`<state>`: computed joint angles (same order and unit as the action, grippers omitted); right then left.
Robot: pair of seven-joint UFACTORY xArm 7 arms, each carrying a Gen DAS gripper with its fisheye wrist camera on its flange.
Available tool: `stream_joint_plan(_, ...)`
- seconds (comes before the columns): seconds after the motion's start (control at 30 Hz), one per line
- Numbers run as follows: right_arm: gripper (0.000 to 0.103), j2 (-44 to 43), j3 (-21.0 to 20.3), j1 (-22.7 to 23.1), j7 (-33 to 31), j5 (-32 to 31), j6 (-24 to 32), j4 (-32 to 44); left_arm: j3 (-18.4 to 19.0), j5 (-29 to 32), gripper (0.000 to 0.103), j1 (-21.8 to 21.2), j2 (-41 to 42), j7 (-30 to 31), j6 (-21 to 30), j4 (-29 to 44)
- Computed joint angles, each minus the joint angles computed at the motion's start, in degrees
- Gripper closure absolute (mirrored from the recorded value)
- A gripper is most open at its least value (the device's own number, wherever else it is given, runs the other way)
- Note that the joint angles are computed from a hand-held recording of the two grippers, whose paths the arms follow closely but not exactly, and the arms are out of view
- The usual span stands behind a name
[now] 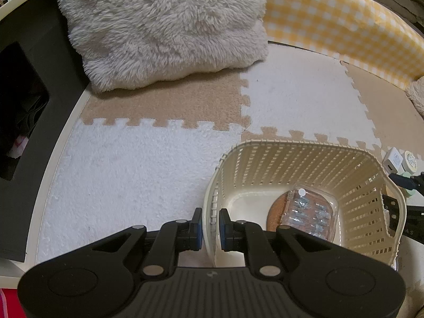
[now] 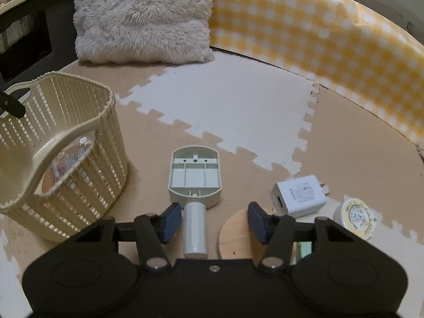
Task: Organize rigid objects
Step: 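Move the right gripper to the grey holder and grasp its white cylinder, then carry the grey holder into the basket and release it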
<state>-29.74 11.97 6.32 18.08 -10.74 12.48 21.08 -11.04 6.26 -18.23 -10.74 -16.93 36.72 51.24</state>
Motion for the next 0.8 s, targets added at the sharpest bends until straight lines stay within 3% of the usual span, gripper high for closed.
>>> stream_joint_plan(0.1,0.051,1.35,-0.47,0.45,-0.39,0.31,-1.75,0.39,0.02,0.02,0.090,-0.01,-0.02,0.01,-0.02,-0.04)
stream_joint_plan(0.23,0.066,3.41,-0.93,1.90,-2.75,0.48,-1.48,1.45,-0.01,0.04,0.090,-0.02,-0.02,-0.06,0.00,-0.01)
stream_joint_plan(0.47,0.070,5.10,-2.23,3.03,-3.29,2.19,-2.78,1.72,-0.05,0.16,0.090,-0.02,0.07,-0.13,0.03,0.01)
stream_joint_plan(0.5,0.084,5.24,-2.72,3.62,-3.86,2.66,-2.96,1.71,-0.04,0.20,0.090,-0.02,0.15,-0.08,0.10,0.06)
stream_joint_plan(0.7,0.084,5.08,-2.13,3.63,-3.35,3.61,-2.33,1.95,-0.04,0.24,0.090,-0.09,0.34,-0.14,0.13,0.17)
stream_joint_plan(0.8,0.084,4.12,-0.16,1.54,-0.92,2.70,-1.47,2.05,-0.05,0.35,0.090,-0.10,0.41,-0.17,0.09,0.18)
